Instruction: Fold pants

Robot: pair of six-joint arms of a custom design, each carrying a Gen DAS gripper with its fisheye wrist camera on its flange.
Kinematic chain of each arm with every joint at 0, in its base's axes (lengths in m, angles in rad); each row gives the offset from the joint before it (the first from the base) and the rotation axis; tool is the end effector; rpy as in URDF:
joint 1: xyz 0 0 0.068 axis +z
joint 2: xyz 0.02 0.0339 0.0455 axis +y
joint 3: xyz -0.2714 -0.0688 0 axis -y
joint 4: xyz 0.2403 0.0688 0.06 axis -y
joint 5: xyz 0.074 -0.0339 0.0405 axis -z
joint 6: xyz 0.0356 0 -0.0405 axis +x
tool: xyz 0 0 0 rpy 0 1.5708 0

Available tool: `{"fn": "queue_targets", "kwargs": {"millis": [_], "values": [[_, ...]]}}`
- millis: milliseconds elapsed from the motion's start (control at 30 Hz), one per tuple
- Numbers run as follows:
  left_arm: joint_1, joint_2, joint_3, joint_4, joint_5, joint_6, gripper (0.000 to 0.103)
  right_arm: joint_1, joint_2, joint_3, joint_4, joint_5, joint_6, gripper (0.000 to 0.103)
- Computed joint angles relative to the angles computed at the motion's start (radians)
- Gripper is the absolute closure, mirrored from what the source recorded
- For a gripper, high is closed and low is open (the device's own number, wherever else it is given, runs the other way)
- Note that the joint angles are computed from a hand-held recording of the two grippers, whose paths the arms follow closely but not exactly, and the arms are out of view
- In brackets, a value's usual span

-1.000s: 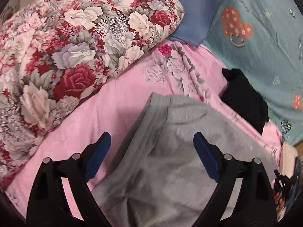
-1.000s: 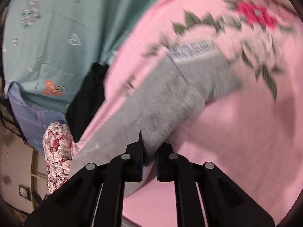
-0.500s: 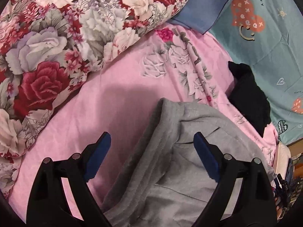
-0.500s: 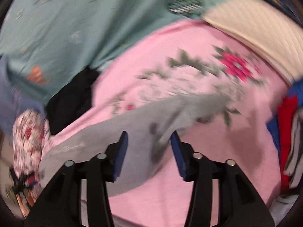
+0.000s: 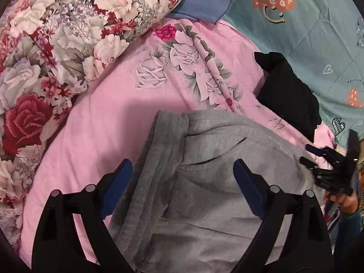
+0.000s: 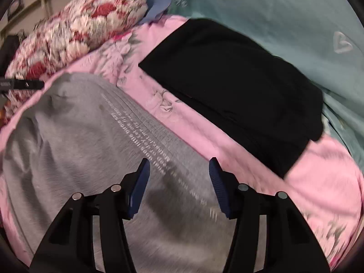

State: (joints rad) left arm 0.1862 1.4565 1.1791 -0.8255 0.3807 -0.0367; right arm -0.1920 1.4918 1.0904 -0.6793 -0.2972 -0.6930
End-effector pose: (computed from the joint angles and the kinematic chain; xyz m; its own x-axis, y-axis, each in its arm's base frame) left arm 0.2824 0.0397 0.2795 -0.8762 -0.1997 -0.4385 -0.0394 0.9367 -0.3480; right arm 0.2907 -0.0459 0.2501 -0.6964 -0.4869 -0.5272 -0.5170 0.8499 -0.1019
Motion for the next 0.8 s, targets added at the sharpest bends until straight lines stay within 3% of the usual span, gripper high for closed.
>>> {"fn": "queue_targets", "kwargs": {"millis": [133,233,267,300,333,367,567,800], "values": [[-0.011,0.014,-0.007,0.028,0.019,-0.032,0.011,-0.019,0.165,0.142,-0.118,-0.025,-0.084,0.048],[-0.030,0.035,-0.005,0.040,0.016,-0.048,0.011,-0.023,0.204,0.192,-0.165,-0.042,-0.115,0.050],[-0.036,0.046,-0.003,0.045,0.007,-0.060,0.011,-0.020,0.208,0.207,-0.186,-0.032,-0.121,0.057],[-0.037,0.057,0.001,0.047,0.007,-0.068,0.011,-0.019,0.210,0.222,-0.219,-0.030,-0.131,0.078],[-0.032,0.071,0.005,0.051,0.009,-0.080,0.010,-0.013,0.184,0.208,-0.215,-0.012,-0.146,0.091],[-0.023,0.086,0.010,0.053,0.017,-0.100,0.010,-0.003,0.155,0.184,-0.204,-0.001,-0.159,0.094],[0.084,0.172,0.011,0.100,0.161,-0.230,0.010,-0.075,-0.049,0.117,-0.279,-0.094,-0.266,0.095],[0.114,0.233,-0.007,0.208,0.331,-0.339,0.004,-0.115,-0.197,-0.005,-0.288,-0.109,-0.335,0.095]]}}
